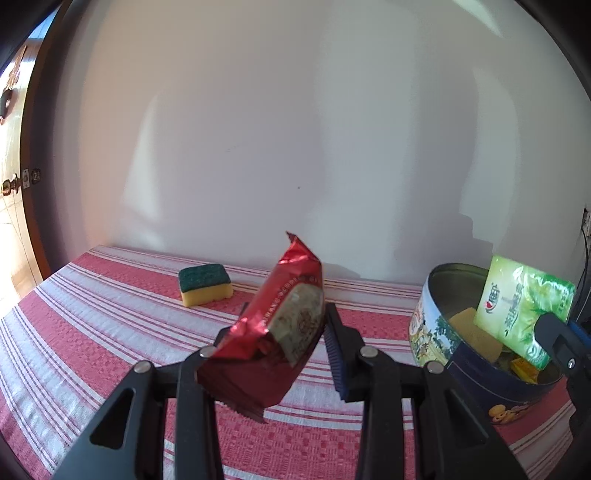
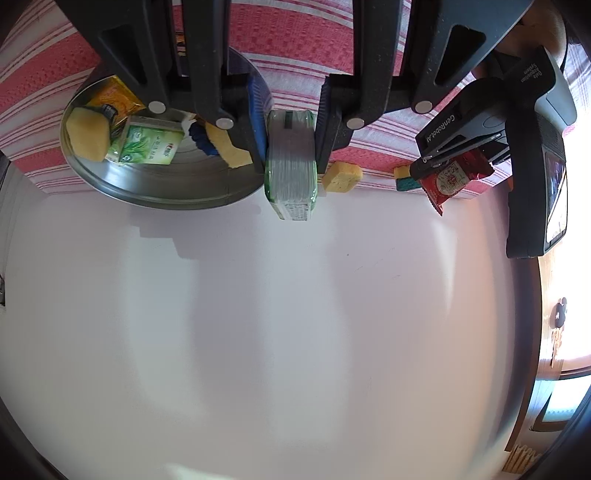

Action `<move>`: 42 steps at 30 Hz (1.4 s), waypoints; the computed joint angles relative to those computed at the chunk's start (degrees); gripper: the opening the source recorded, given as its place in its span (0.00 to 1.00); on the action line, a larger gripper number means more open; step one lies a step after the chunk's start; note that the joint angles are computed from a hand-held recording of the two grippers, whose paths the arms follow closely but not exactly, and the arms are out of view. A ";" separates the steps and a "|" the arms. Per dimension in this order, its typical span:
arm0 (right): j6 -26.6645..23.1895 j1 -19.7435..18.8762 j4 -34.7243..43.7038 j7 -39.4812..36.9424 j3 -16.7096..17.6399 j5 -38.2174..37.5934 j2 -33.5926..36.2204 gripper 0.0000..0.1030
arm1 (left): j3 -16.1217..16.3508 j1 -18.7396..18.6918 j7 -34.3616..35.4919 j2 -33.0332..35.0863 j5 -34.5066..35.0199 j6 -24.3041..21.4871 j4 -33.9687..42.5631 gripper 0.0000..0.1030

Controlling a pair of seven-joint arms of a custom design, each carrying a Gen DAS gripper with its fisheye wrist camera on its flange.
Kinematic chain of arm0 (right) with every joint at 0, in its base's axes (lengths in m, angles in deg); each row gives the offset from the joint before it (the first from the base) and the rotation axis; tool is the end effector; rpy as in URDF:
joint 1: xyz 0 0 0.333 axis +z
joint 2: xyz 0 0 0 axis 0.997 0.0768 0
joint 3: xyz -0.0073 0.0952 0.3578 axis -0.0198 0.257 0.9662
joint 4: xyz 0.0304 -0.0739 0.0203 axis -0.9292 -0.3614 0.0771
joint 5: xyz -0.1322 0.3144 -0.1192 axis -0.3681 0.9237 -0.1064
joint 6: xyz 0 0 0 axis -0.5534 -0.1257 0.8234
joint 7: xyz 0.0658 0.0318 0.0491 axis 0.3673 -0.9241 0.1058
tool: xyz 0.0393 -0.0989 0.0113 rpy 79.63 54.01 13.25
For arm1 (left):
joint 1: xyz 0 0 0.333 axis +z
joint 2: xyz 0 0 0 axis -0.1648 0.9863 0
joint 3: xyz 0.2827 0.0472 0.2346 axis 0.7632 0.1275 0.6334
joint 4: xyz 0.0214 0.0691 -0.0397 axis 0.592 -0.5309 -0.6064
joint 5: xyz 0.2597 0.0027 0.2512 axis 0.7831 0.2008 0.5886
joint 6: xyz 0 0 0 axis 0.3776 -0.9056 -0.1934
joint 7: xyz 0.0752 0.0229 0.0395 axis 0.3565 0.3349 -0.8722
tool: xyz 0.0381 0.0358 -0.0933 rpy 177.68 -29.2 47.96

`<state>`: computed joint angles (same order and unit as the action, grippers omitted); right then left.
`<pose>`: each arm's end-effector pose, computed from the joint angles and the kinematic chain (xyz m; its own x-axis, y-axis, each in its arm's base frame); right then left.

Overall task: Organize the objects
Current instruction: 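Carry the red packet and tissue pack over the tin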

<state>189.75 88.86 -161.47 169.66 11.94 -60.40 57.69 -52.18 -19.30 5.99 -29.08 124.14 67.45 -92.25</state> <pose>0.7182 0.2928 0.5167 0.5399 -0.8401 -0.0528 -0.2774 -0.1183 -0.9535 0.6671 -0.1392 0.4829 0.4636 -0.8814 0.0908 -0.3317 -0.2677 -0.9046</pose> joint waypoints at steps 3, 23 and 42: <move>0.77 0.64 0.71 0.03 -1.36 0.03 0.42 0.26 | -0.12 -0.34 -0.04 0.52 0.44 0.26 1.14 0.34; 3.33 2.00 3.39 5.98 -8.55 -0.28 2.41 0.26 | 1.12 -4.81 6.48 5.96 0.49 2.05 11.13 0.34; -3.99 11.85 18.51 9.29 -24.66 8.40 10.14 0.26 | 7.26 -9.53 18.70 17.18 -10.49 9.03 27.10 0.34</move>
<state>185.76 100.71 -142.96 178.95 -12.72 -52.00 67.83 -44.92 -28.83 24.68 -11.90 113.65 76.48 -65.15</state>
